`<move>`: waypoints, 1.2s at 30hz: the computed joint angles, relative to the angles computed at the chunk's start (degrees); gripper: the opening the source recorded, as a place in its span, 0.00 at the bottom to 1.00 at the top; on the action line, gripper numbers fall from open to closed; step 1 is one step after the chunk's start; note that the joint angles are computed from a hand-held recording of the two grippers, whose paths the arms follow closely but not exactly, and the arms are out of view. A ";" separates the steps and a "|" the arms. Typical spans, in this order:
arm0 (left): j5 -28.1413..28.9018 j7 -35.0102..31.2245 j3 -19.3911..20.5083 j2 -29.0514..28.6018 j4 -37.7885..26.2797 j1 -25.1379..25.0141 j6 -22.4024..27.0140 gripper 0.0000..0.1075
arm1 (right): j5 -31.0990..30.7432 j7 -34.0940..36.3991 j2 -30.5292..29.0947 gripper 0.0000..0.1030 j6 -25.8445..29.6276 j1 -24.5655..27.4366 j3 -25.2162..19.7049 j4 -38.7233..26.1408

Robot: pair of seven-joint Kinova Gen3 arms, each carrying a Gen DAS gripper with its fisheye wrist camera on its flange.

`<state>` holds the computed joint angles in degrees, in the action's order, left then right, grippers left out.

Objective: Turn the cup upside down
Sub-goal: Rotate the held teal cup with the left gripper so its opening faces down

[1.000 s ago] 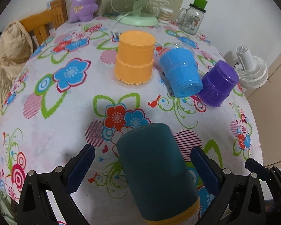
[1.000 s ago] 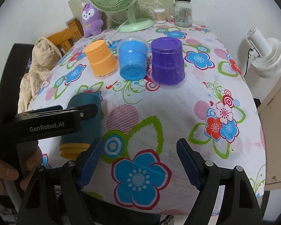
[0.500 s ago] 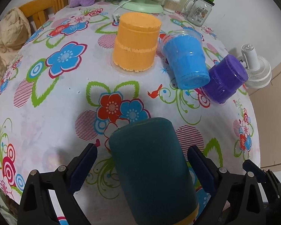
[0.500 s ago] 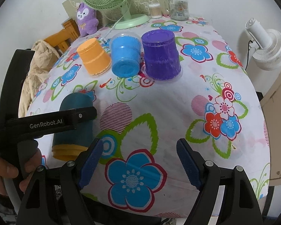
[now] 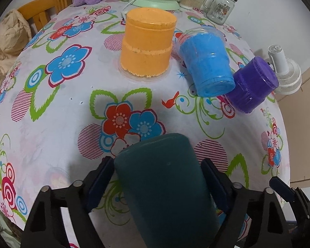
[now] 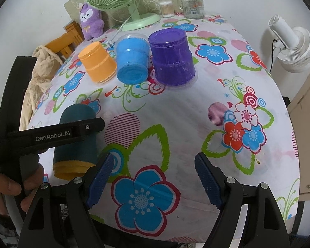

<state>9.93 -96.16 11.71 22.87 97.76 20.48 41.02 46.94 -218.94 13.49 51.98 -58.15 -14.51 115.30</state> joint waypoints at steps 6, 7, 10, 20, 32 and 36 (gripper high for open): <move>-0.07 -0.44 0.03 -0.28 0.28 -0.02 -0.18 0.74 | -0.03 0.04 0.01 0.80 -0.13 0.10 0.03 0.00; -0.17 -0.42 -0.04 -0.34 0.26 0.00 -0.11 0.73 | -0.03 0.04 0.01 0.80 -0.13 0.10 0.03 0.00; -0.05 -0.50 -0.05 -0.62 0.34 -0.20 -0.06 0.72 | 0.05 0.16 0.17 0.80 -0.13 0.13 0.09 -0.15; 1.29 -2.17 0.22 -2.10 1.18 -1.46 -0.27 0.69 | 0.37 0.42 0.51 0.80 0.48 -0.38 0.12 -1.10; 2.97 -4.06 0.35 -4.09 2.01 -2.56 -0.74 0.66 | 0.68 0.54 0.57 0.80 1.00 -0.98 -0.02 -1.66; 3.21 -4.44 0.24 -4.75 2.27 -2.69 -0.98 0.66 | 0.66 0.92 0.63 0.80 0.99 -0.99 0.01 -1.93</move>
<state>13.14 -100.59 11.94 18.12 100.03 17.79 40.04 47.59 -218.03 14.11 52.97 -59.14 -14.50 113.37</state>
